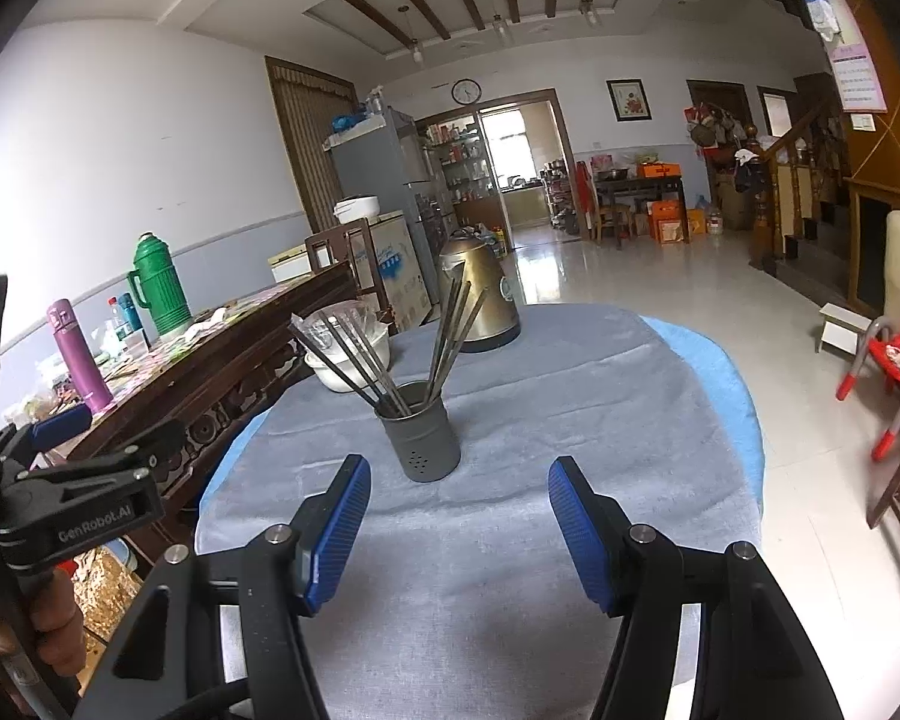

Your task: Organize utensils

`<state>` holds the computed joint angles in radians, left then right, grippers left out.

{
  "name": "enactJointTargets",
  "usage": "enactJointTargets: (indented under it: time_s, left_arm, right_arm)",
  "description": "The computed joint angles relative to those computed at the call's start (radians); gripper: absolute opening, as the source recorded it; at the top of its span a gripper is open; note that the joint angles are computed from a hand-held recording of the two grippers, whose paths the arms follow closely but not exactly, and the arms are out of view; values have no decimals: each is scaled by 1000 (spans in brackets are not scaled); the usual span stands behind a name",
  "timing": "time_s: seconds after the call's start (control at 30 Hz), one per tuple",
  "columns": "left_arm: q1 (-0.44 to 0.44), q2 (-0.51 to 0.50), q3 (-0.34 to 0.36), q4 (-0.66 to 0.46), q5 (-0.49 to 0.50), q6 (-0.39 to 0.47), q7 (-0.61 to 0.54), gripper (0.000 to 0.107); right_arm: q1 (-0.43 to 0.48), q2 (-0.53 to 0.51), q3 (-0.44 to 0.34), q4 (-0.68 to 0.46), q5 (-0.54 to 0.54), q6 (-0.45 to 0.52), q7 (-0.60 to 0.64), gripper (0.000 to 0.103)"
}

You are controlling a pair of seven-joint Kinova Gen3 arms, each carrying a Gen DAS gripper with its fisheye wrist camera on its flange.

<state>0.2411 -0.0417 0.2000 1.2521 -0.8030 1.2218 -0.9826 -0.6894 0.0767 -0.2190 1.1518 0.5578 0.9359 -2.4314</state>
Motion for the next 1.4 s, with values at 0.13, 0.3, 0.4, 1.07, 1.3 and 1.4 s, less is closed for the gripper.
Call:
enactJointTargets:
  time_s: [0.13, 0.3, 0.4, 1.07, 1.3, 1.4]
  left_arm:
    - [-5, -7, -4, 4, 8, -6, 2, 97]
    - [-26, -24, -9, 18, 30, -26, -2, 97]
    - [-43, -34, -9, 30, 42, -39, -3, 97]
    - [-203, -126, -19, 112, 156, -150, -17, 97]
    - [-248, -152, -28, 139, 211, -186, -35, 97]
    - [-266, -160, -31, 148, 230, -197, -45, 97]
  right_arm:
    - [-12, 11, -2, -18, 8, 15, 9, 66]
    - [-40, 28, 0, -41, 26, 34, 15, 66]
    - [-59, 40, 5, -64, 33, 54, 18, 66]
    - [-222, 118, 46, -200, 131, 167, 46, 66]
    - [-266, 147, 68, -254, 146, 207, 55, 66]
    - [-286, 156, 77, -268, 153, 217, 58, 66]
